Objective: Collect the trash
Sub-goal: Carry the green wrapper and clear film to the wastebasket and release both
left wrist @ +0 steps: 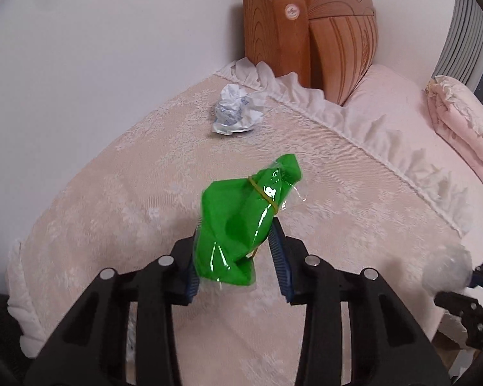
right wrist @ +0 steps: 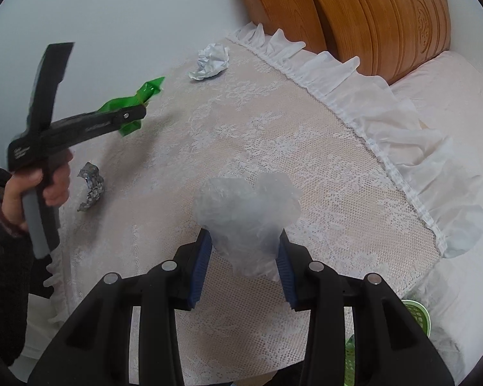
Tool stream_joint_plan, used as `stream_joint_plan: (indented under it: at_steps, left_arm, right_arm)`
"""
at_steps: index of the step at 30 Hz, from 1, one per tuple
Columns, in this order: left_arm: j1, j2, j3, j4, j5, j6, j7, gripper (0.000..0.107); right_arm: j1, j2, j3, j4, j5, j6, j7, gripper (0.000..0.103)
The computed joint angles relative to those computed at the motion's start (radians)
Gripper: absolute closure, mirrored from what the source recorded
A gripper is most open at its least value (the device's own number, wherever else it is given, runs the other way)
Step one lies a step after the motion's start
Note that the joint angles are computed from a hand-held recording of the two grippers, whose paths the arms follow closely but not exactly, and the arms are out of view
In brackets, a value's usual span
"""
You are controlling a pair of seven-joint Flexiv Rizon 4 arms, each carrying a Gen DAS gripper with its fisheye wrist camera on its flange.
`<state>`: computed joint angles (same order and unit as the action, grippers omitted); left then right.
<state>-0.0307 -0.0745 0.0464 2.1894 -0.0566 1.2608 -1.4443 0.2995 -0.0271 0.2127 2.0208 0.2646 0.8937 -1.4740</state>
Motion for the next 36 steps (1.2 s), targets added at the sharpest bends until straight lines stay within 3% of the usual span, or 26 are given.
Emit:
stream_joint_plan:
  at_steps: [6, 11, 15, 25, 36]
  left_arm:
    - [-0.089, 0.207, -0.049, 0.135, -0.001, -0.052, -0.153, 0.069]
    - [-0.182, 0.270, -0.123, 0.168, -0.033, -0.058, -0.230, 0.069]
    - [-0.268, 0.217, -0.174, 0.141, -0.052, -0.027, -0.243, 0.069]
    - [-0.401, 0.082, -0.235, 0.032, -0.013, -0.015, -0.284, 0.069]
    - [-0.467, -0.002, -0.239, -0.075, 0.108, -0.083, -0.399, 0.069]
  right_arm:
    - [-0.029, 0.157, -0.013, 0.120, -0.005, -0.007, 0.022, 0.063]
    - [-0.059, 0.297, -0.041, 0.226, -0.053, -0.046, 0.058, 0.063]
    - [-0.113, 0.422, -0.087, 0.308, -0.073, -0.119, 0.079, 0.063]
    - [-0.234, 0.566, -0.175, 0.417, -0.128, -0.201, 0.050, 0.063]
    - [-0.307, 0.545, -0.228, 0.443, -0.131, -0.242, -0.062, 0.063]
